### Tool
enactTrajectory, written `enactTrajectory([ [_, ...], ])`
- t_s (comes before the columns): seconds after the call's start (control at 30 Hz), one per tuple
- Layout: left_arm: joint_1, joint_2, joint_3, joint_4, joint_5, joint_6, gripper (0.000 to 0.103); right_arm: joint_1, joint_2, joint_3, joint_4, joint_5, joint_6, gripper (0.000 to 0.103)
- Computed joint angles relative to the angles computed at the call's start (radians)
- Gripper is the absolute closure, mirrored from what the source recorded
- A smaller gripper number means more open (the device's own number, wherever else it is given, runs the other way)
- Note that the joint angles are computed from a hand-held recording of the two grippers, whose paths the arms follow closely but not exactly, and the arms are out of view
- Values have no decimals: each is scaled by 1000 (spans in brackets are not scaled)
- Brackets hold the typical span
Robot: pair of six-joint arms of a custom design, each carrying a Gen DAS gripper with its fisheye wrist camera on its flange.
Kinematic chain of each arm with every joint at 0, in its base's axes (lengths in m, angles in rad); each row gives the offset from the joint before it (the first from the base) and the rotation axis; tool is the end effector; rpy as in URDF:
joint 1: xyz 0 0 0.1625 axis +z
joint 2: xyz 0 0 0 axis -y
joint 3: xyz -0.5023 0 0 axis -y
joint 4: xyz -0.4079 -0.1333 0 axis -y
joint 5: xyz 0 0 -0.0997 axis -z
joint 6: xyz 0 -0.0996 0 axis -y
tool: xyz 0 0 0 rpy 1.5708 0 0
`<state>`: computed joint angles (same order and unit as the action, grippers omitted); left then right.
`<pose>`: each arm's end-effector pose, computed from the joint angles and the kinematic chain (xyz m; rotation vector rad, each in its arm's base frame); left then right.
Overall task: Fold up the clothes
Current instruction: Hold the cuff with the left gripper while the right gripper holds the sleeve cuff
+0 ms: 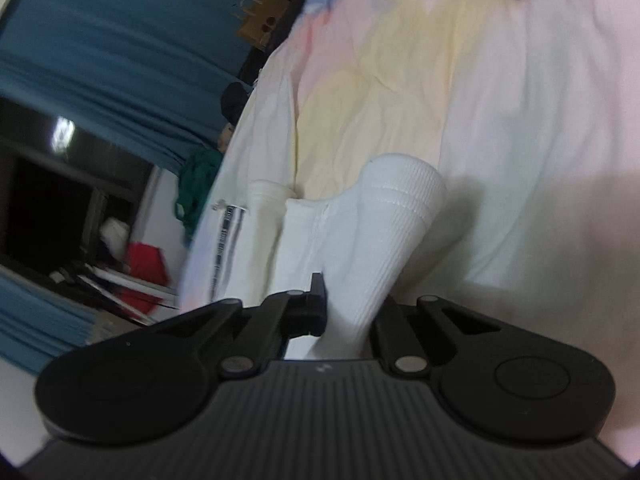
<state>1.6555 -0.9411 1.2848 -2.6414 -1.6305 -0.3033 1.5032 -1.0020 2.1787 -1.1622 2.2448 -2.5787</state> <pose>0.1963 -0.8067 0.4230 0.5117 -2.7703 1.0559 0.0370 -0.5072 0.1083 -1.2942 -1.7104 2.1113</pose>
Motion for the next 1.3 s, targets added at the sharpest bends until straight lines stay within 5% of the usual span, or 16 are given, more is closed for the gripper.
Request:
enactTrajectory([
  [0.23, 10, -17, 31, -85, -24, -9, 91, 44, 11, 2, -84, 99, -56, 97],
  [0.4, 19, -33, 19, -68, -77, 7, 91, 98, 20, -4, -147, 179, -257, 98],
  [0.57, 4, -47, 15, -41, -64, 62, 91, 85, 8, 38, -191, 120, -172, 97],
  [0.77, 8, -35, 11, -25, -21, 24, 90, 37, 5, 73, -145, 53, 62, 97],
  [0.9, 30, -21, -12, 5, -44, -23, 90, 34, 5, 71, -124, 44, 80, 97],
  [1.17, 38, -17, -25, 42, -40, -21, 87, 20, 0, 9, 98, 52, 184, 94],
  [1.3, 34, -16, -25, 82, -17, -42, 70, 11, 0, -16, 205, 32, 241, 88],
])
